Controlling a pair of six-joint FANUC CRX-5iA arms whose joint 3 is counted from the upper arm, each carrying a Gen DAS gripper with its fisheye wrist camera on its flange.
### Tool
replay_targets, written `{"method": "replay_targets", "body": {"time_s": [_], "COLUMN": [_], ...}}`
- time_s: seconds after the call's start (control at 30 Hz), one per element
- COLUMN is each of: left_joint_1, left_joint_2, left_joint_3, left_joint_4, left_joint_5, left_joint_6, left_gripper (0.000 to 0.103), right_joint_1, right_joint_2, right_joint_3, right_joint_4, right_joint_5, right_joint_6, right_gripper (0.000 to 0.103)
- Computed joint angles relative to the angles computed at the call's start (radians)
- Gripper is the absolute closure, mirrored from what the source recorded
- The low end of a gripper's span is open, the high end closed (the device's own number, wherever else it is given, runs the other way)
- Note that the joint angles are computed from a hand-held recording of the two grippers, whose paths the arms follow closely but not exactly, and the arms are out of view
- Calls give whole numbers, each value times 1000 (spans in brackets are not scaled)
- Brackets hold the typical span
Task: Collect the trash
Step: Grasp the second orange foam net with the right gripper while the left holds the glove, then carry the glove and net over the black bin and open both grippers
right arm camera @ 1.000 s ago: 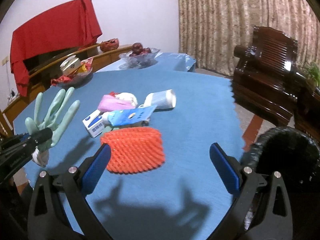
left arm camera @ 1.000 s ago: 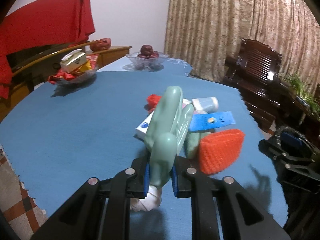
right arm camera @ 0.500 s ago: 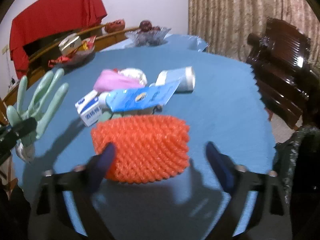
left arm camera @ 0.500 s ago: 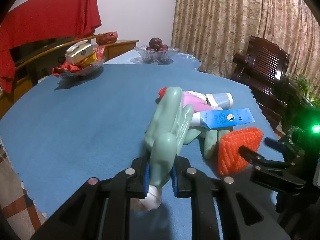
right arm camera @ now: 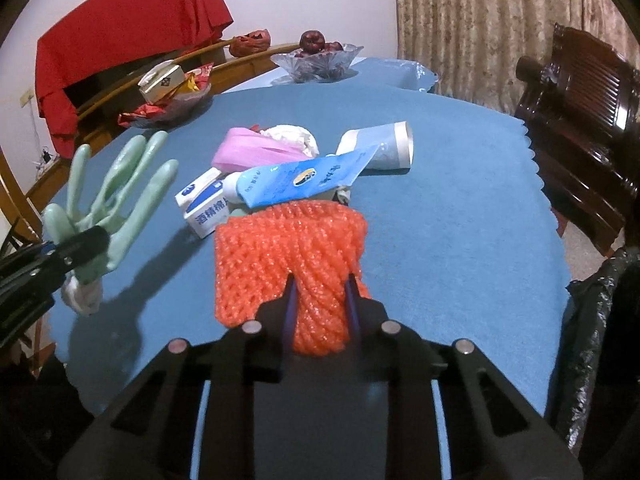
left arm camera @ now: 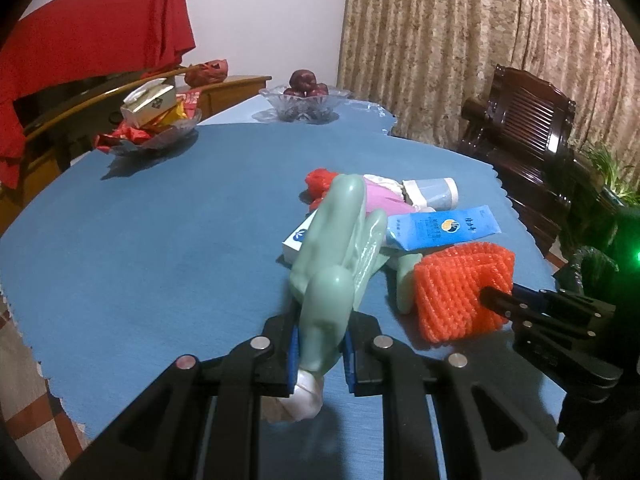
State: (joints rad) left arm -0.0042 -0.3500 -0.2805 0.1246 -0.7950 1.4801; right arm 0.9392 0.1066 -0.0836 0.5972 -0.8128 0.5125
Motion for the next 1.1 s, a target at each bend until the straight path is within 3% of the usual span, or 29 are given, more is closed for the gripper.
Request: {"method": "replay_targets", "body": {"time_s": [0.53,1.1], "left_joint_1": [-97,-291], "left_joint_2": [-1,84], "left_joint_3": [46,130], "left_joint_4": [-7,58], "left_joint_5": [-7,35], "left_joint_6": [21,-17], "left_gripper": [86,86], "right_joint_1": [49,108], "right_joint_2": [-156,-387], "right_joint_3": [-102,-264], "right_joint_4": [170,307], "right_joint_5": [-105,-363], "right_joint_6": [-166,-339], "right_gripper": [82,81]}}
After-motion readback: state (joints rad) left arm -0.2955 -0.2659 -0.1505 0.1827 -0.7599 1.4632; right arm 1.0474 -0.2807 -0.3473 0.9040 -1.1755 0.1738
